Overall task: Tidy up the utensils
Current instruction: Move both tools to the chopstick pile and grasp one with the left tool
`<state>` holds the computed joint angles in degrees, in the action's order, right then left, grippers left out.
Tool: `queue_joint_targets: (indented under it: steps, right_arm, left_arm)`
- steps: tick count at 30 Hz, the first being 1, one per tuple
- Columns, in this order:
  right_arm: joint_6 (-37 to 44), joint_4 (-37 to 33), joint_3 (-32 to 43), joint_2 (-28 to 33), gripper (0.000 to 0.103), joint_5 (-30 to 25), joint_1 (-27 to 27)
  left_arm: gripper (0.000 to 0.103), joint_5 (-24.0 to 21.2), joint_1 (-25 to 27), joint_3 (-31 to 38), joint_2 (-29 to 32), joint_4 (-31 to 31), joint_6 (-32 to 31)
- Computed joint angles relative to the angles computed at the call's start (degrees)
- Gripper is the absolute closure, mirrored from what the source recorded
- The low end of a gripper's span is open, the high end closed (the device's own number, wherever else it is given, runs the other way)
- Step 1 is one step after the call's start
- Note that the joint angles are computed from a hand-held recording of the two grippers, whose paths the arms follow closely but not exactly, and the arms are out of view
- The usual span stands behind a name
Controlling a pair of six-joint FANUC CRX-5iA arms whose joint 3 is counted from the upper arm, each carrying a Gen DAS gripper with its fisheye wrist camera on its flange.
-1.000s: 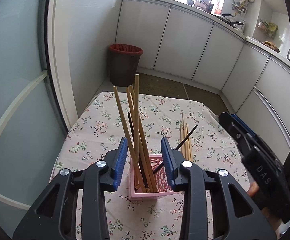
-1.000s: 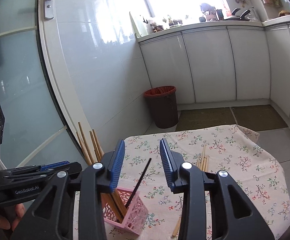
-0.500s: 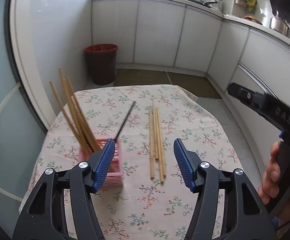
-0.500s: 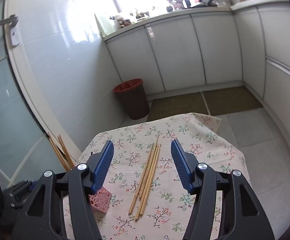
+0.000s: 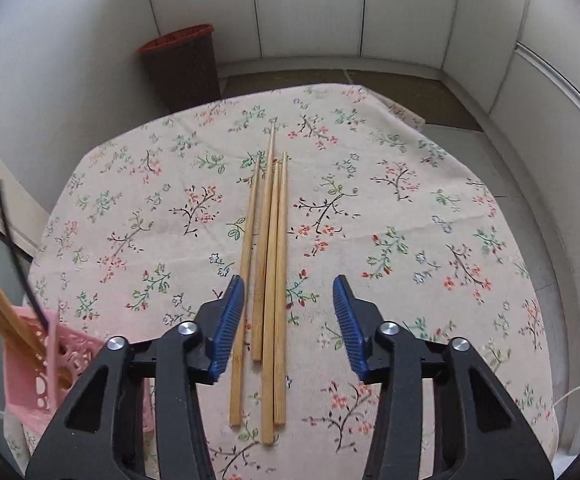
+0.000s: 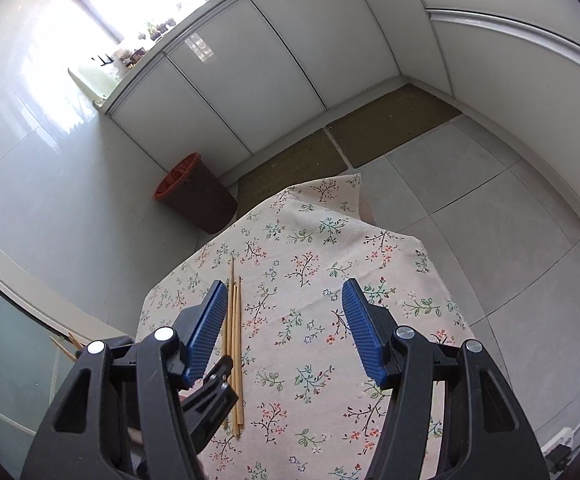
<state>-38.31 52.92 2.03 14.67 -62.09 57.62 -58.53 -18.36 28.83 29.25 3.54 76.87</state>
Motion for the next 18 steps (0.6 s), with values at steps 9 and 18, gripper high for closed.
queue_joint_targets:
  steps: [9,18]
  right_arm:
    - [-1.57,0.38,-1.27,-0.82,0.044,1.47,-0.46]
    - [-1.43,0.66,-1.5,-0.92,0.044,2.66,-0.81]
  left_arm:
    - [0.072,-3.8,-1.04,12.51,8.35,-7.82,9.71]
    - [0.098,-4.99,0.88,13.48,11.04,-3.19,7.06]
